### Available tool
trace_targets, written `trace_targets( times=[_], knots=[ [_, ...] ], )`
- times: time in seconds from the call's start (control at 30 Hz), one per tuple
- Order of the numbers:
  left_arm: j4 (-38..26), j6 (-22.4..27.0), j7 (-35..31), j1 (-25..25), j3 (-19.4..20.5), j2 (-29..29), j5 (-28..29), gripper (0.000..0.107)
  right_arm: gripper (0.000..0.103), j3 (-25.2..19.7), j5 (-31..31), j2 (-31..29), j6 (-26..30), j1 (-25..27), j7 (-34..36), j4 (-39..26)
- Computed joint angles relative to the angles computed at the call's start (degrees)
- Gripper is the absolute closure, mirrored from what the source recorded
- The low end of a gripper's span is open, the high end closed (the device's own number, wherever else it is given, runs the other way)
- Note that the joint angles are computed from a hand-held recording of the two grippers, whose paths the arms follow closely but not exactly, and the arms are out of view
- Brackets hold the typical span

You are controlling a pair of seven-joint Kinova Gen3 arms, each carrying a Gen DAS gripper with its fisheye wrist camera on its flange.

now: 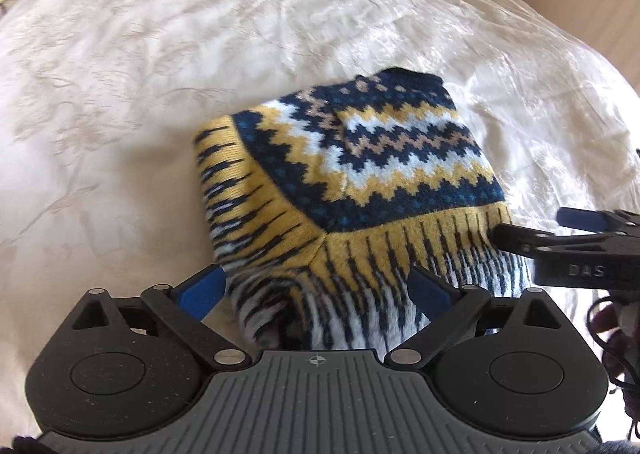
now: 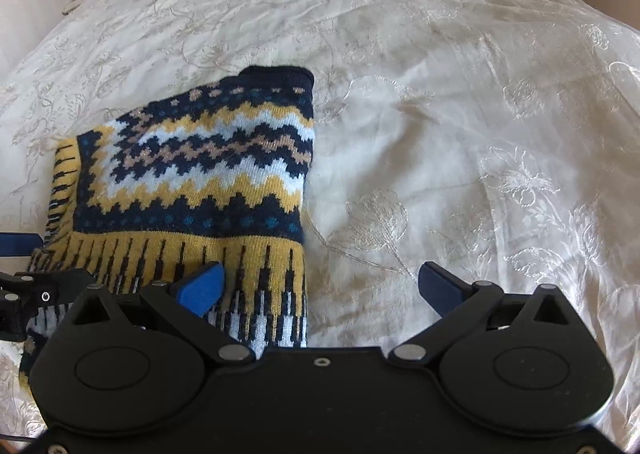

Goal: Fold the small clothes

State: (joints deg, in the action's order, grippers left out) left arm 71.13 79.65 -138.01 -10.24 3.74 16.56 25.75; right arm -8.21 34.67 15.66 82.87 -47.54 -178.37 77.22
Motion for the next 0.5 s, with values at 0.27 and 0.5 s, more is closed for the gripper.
trace_targets(
  times=[0.27,0.5],
  knots=[
    [6.4,-5.6,-4.0,-2.9,-3.6,-12.4,6.2,0.01,0.001,-3.6,8.5,-6.0,3.1,-5.2,-7.9,2.3],
    [9.2,-13.3,6.7,2.4,-5.0,-22.2,0.4,0.01,0.001,-8.4,17.2,-7.8,10.4,-9.4,-10.4,1.6]
  ],
)
